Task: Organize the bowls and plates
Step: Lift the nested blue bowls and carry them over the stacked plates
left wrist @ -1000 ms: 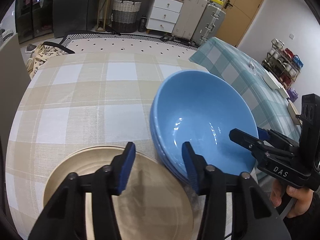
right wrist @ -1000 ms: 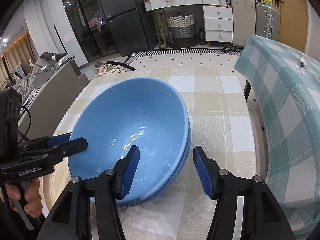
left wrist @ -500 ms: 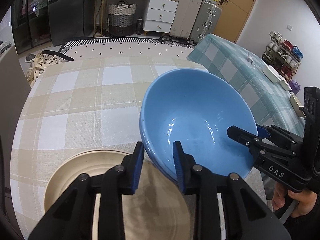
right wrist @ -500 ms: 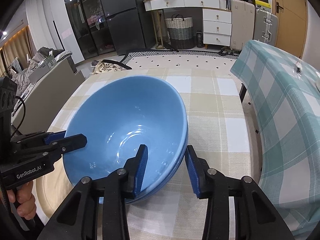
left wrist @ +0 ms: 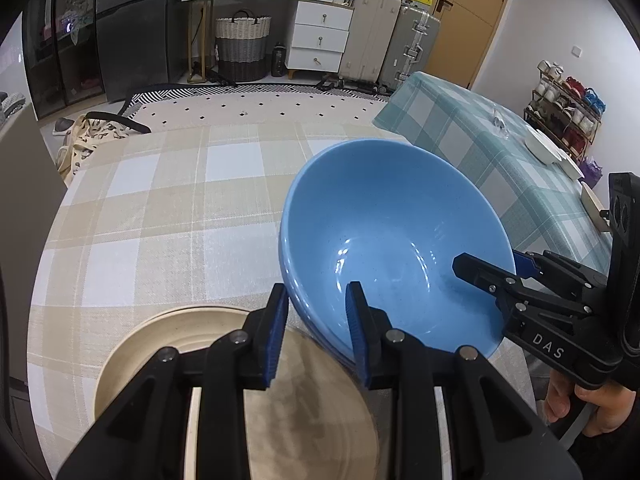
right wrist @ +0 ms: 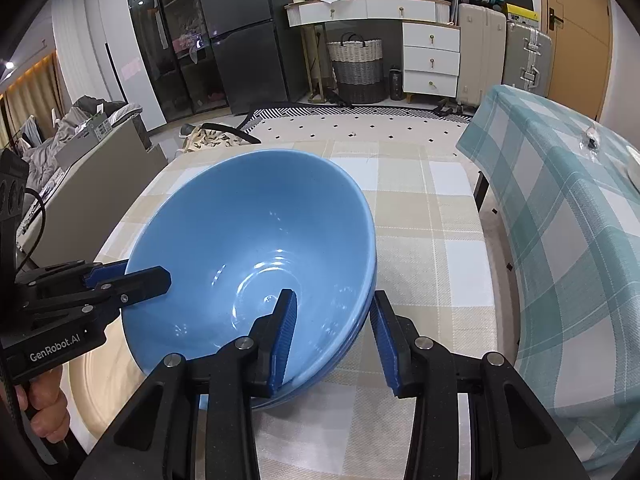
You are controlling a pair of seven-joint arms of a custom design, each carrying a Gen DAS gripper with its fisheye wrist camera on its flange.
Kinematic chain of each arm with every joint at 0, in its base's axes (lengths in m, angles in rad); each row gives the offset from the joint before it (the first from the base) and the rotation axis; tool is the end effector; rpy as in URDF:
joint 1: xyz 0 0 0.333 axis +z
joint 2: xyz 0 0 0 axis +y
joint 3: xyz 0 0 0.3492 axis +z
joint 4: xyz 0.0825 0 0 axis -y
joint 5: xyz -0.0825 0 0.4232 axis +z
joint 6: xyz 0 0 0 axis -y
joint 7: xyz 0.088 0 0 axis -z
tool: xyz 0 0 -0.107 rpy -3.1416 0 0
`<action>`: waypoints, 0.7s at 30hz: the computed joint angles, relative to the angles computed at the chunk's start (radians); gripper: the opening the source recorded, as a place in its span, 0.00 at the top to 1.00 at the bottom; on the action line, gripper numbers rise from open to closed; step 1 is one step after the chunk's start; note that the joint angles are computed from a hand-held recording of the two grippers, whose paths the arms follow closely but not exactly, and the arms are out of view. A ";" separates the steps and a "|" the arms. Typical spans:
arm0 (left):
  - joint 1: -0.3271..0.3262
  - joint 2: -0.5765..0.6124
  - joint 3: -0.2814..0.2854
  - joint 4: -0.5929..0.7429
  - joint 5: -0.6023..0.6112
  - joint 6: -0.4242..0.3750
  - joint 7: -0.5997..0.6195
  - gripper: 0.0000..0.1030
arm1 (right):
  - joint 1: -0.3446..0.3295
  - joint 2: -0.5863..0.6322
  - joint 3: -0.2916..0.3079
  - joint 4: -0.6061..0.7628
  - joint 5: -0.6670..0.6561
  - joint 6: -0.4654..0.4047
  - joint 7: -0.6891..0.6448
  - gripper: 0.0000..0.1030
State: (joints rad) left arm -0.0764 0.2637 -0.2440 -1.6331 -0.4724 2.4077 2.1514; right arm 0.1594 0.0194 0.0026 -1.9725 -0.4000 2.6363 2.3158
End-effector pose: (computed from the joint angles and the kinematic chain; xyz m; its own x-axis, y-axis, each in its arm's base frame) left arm 0.6939 -0.2129 0.5468 -0.6093 -0.7698 0.1902 -0.6935 0.4010 -0.5985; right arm 0.6330 0.1134 0.5483 -0.2541 -0.9616 -0.1033 -0.7263 0.2603 -0.6362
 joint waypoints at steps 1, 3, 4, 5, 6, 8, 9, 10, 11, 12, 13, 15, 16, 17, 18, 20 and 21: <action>0.000 -0.004 0.000 -0.005 0.000 0.007 0.003 0.73 | 0.001 -0.003 0.001 -0.001 -0.004 0.000 0.003 0.62; 0.002 -0.011 -0.001 -0.010 -0.007 0.011 0.009 0.73 | 0.002 -0.008 0.001 -0.003 -0.017 0.002 0.014 0.62; 0.003 -0.014 -0.002 -0.012 -0.010 0.012 0.012 0.73 | 0.001 -0.011 0.002 -0.004 -0.021 0.004 0.018 0.62; 0.004 -0.019 -0.002 -0.017 -0.015 0.014 0.016 0.73 | 0.002 -0.015 0.003 -0.005 -0.029 0.005 0.025 0.62; 0.004 -0.023 -0.001 -0.019 -0.018 0.016 0.019 0.73 | 0.002 -0.019 0.004 -0.006 -0.035 0.005 0.030 0.62; 0.004 -0.031 -0.001 -0.026 -0.025 0.022 0.025 0.73 | 0.002 -0.029 0.007 -0.012 -0.052 0.008 0.046 0.62; 0.006 -0.036 -0.001 -0.030 -0.033 0.024 0.031 0.73 | 0.002 -0.032 0.009 -0.013 -0.058 0.007 0.052 0.62; 0.006 -0.040 0.000 -0.031 -0.037 0.025 0.032 0.73 | 0.001 -0.036 0.011 -0.013 -0.065 0.007 0.059 0.62; 0.006 -0.045 0.001 -0.035 -0.041 0.027 0.034 0.73 | 0.001 -0.040 0.013 -0.014 -0.074 0.008 0.067 0.62; 0.007 -0.050 0.001 -0.039 -0.048 0.030 0.040 0.73 | 0.000 -0.044 0.015 -0.016 -0.080 0.009 0.073 0.62; 0.008 -0.057 0.001 -0.044 -0.058 0.034 0.047 0.73 | 0.000 -0.048 0.017 -0.017 -0.087 0.010 0.079 0.62; 0.008 -0.067 0.004 -0.051 -0.067 0.038 0.055 0.73 | -0.001 -0.055 0.021 -0.018 -0.098 0.011 0.087 0.62; 0.008 -0.072 0.006 -0.055 -0.072 0.039 0.059 0.73 | -0.001 -0.058 0.023 -0.018 -0.103 0.011 0.091 0.62; 0.008 -0.076 0.007 -0.058 -0.077 0.040 0.062 0.73 | -0.002 -0.061 0.025 -0.017 -0.106 0.011 0.093 0.62; 0.009 -0.082 0.009 -0.063 -0.084 0.041 0.066 0.73 | -0.001 -0.066 0.027 -0.018 -0.112 0.011 0.098 0.62; 0.008 -0.092 0.013 -0.070 -0.090 0.043 0.071 0.73 | -0.001 -0.073 0.033 -0.019 -0.129 0.012 0.110 0.62; 0.008 -0.097 0.015 -0.073 -0.093 0.044 0.072 0.73 | -0.001 -0.077 0.035 -0.020 -0.133 0.013 0.111 0.62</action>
State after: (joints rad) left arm -0.0680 0.1669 -0.2287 -1.7062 -0.5652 2.4520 2.2234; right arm 0.1580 -0.0579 0.0375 -1.9924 -0.5325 2.6497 2.4267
